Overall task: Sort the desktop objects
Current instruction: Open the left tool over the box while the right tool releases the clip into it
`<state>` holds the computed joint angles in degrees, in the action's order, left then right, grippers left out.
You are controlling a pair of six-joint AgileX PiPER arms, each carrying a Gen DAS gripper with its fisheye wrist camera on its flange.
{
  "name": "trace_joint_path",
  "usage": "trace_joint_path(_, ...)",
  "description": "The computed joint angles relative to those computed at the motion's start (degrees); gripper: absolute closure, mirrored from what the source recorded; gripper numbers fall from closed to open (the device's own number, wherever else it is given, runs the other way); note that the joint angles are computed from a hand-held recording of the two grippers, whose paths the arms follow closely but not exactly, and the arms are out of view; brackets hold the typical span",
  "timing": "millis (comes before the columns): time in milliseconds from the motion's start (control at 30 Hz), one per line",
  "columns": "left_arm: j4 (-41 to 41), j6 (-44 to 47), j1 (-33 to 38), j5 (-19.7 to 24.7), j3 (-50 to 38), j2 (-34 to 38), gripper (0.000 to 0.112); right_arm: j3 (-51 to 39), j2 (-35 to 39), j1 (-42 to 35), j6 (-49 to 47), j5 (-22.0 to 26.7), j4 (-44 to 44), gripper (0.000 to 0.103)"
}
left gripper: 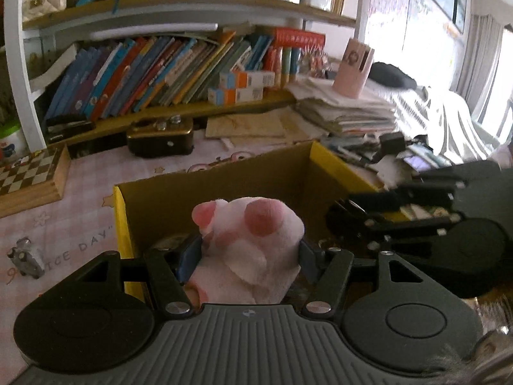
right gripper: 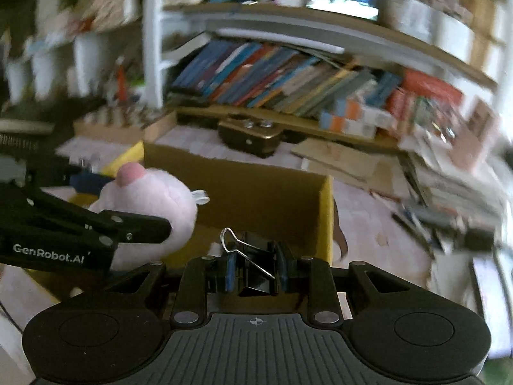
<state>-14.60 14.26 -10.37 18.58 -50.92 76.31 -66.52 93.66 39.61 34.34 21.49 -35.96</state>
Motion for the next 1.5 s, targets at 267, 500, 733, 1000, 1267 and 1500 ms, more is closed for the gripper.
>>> trace_joint_path(267, 3.7, -3.2, 0.3, -0.2, -2.4, 2.8, 0.039, -15.8, 11.5, -3.1, -28.8, 8.3, 18.8, 0.077)
trace_joint_path(500, 1.6, -2.5, 1.5, -2.4, -1.3, 0.6, 0.030, -24.5, 16.8, -4.3, -38.8, 16.4, 24.9, 0.077)
trace_joint_path(733, 1.3, -4.0, 1.9, -2.4, 2.4, -4.8, 0.026, -30.6, 20.7, -4.1, -40.2, 20.8, 23.8, 0.077)
trace_joint_path(1000, 6.5, -10.8, 2.1, -1.4, 6.0, -11.5, 0.021, -28.6, 19.9, -2.5, -35.2, 18.4, 16.9, 0.064)
trace_joint_path(1267, 5.9, -12.9, 4.7, 1.1, 8.6, -19.2, 0.017, -14.9, 9.6, -1.0, -21.7, 9.7, 6.7, 0.042)
trace_joint_path(1500, 14.4, -23.7, 3.8, 3.7, 11.7, -26.5, 0.016, -3.7, 0.0, 1.2, -1.6, 6.0, -6.8, 0.035)
